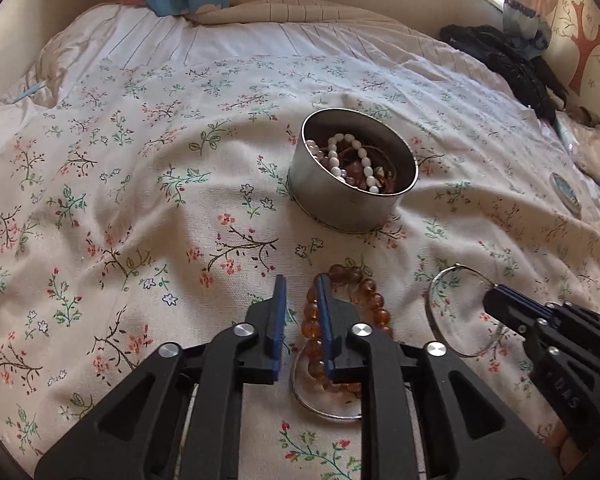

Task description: Organize jewelry

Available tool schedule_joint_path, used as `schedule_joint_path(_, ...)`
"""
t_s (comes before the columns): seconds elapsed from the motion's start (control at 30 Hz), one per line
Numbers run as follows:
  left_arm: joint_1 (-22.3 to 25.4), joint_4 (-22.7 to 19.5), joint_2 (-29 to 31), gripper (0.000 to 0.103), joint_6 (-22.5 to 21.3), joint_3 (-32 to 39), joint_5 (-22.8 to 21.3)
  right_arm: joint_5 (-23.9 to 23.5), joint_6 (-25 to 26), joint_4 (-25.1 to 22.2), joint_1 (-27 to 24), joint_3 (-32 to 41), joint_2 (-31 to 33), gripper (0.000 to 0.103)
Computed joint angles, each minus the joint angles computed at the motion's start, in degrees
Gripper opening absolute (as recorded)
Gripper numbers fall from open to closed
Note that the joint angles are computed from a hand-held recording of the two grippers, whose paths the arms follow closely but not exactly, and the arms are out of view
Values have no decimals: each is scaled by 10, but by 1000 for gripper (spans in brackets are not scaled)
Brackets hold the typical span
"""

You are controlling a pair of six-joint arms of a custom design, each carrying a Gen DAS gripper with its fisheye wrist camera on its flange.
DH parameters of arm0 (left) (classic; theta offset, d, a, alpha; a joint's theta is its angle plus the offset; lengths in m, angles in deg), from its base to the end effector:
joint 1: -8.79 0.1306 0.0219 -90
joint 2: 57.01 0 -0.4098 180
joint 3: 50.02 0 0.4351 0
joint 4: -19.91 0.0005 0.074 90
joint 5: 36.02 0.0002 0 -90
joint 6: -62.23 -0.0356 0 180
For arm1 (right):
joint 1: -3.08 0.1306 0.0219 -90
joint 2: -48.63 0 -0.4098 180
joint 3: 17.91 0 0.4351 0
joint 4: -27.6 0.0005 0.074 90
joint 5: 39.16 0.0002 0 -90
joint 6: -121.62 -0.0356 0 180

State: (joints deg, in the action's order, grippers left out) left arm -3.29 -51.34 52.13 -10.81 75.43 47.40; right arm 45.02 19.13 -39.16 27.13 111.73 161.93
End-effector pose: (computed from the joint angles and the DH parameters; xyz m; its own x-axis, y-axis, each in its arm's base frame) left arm 0.6232 -0.1297 0.5503 -0.8075 -0.1235 -0.5768 -0.0962 0.9923 -0.0778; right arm 0.6116 0.2763 0.5449 -0.7876 -0.1159 -0.6052 -0.3012 0.9292 0.2141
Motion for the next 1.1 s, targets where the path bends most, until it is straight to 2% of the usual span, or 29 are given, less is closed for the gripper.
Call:
schedule_joint_path(0.03, 0, -10, 8, 34, 1, 8, -5, -2, -1, 0, -1, 1, 1, 5)
schedule_joint_path(0.13, -1, -39, 31, 34, -5, 31, -11, -10, -5, -4, -3, 5, 6, 5)
schedule_joint_path(0.17, -3, -45, 36, 29, -8, 36, -19, -12, -6, -4, -4, 6, 6, 5)
schedule_joint_path(0.2, -4, -47, 37, 11, -9, 38, -21, -14, -8, -2, -4, 4, 6, 5)
schedule_joint_path(0.23, -4, -45, 35, 11, -9, 36, -20, -17, -10, 2, -5, 0, 3, 5)
schedule_joint_path(0.33, -6, -12, 10, 11, -12, 13, -21, -22, -20, 16, -8, -10, -6, 5)
schedule_joint_path(0.43, -2, 54, -34, 11, -6, -29, 9, -29, -29, 23, -11, -16, -10, 5)
schedule_joint_path(0.5, -4, 69, -47, 11, -5, -40, -7, -28, -28, 22, -10, -16, -10, 5)
schedule_joint_path(0.57, -2, 43, -33, 11, -1, -23, -12, -27, -25, 21, -10, -15, -9, 5)
schedule_joint_path(0.63, 4, 23, -23, 11, 6, -14, 1, -26, -26, 25, -9, -16, -10, 5)
schedule_joint_path(0.7, 6, 48, -35, 11, 8, -29, 5, -28, -30, 32, -11, -20, -14, 5)
schedule_joint_path(0.77, 3, 55, -39, 11, 3, -33, -9, -28, -31, 36, -11, -23, -16, 5)
schedule_joint_path(0.87, 2, 12, -16, 12, 2, -8, -24, -29, -28, 32, -10, -19, -13, 6)
schedule_joint_path(0.9, 2, -5, -7, 16, 3, 2, -29, -28, -27, 30, -10, -17, -11, 5)
schedule_joint_path(0.97, 2, -16, 0, 37, 1, 8, -38, -20, -24, 5, -8, 1, 3, 6)
schedule_joint_path(1.0, -1, -19, 3, 55, -1, 11, -55, -11, -23, -5, -7, 7, 8, 6)
schedule_joint_path(1.03, -3, -25, 8, 58, -3, 15, -70, -6, -23, -11, -7, 10, 11, 6)
schedule_joint_path(1.1, -3, -45, 20, 58, -4, 26, -66, 9, -17, -41, -5, 29, 27, 9)
